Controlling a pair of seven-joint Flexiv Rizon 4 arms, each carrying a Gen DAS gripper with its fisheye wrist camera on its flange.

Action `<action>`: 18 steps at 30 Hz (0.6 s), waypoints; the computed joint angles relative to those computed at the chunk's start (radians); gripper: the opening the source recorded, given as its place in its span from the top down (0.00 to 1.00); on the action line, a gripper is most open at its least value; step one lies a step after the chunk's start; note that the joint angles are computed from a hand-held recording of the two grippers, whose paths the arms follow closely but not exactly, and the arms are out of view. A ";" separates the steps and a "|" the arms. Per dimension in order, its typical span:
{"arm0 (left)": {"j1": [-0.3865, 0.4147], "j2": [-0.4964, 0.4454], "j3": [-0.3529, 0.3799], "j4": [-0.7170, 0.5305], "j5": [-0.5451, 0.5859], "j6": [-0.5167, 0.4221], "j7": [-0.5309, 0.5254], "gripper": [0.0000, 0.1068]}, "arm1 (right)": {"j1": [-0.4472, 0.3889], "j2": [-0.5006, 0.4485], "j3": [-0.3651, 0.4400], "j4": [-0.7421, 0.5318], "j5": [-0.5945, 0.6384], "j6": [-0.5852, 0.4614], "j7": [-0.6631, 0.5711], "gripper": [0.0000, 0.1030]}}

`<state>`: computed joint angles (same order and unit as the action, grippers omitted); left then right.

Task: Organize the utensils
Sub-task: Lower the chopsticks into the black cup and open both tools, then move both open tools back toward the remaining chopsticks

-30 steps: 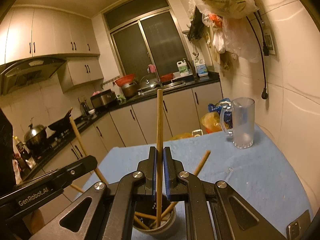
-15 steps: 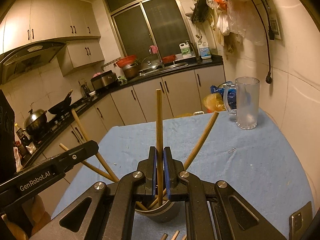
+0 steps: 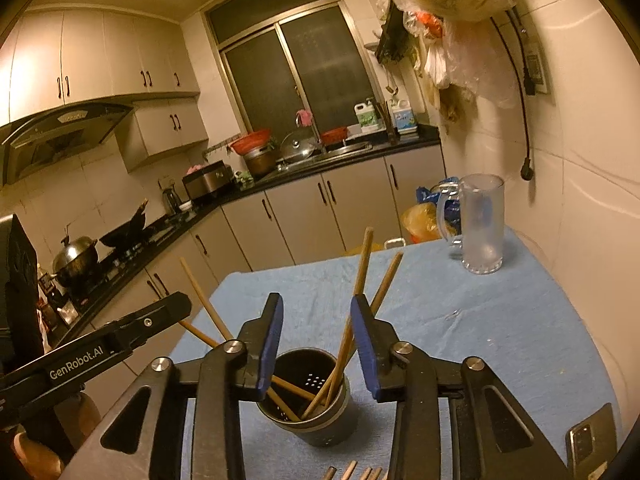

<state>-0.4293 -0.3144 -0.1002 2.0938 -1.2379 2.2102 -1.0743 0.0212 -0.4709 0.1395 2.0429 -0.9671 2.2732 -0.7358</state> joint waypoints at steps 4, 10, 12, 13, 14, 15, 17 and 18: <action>-0.009 0.024 0.000 0.034 0.011 0.026 -0.032 0.62 | -0.011 0.026 -0.004 0.026 0.012 0.007 0.002 0.52; -0.033 0.047 -0.017 0.080 -0.024 0.075 -0.035 0.57 | -0.038 0.058 -0.012 0.070 0.004 0.012 0.023 0.40; -0.038 0.052 -0.025 0.097 -0.035 0.084 -0.043 0.57 | -0.050 0.064 -0.015 0.083 -0.010 0.009 0.038 0.40; -0.042 0.057 -0.029 0.112 -0.036 0.084 -0.053 0.57 | -0.059 0.065 -0.016 0.089 -0.024 0.011 0.048 0.40; -0.044 0.057 -0.032 0.118 -0.042 0.086 -0.056 0.57 | -0.068 0.065 -0.018 0.094 -0.042 0.011 0.061 0.40; -0.049 0.058 -0.036 0.129 -0.049 0.088 -0.064 0.57 | -0.076 0.065 -0.020 0.100 -0.060 0.013 0.072 0.40; -0.055 0.061 -0.041 0.153 -0.049 0.085 -0.085 0.56 | -0.090 0.064 -0.029 0.118 -0.097 0.022 0.082 0.40; -0.060 0.060 -0.044 0.165 -0.059 0.080 -0.088 0.56 | -0.098 0.064 -0.035 0.130 -0.118 0.025 0.082 0.40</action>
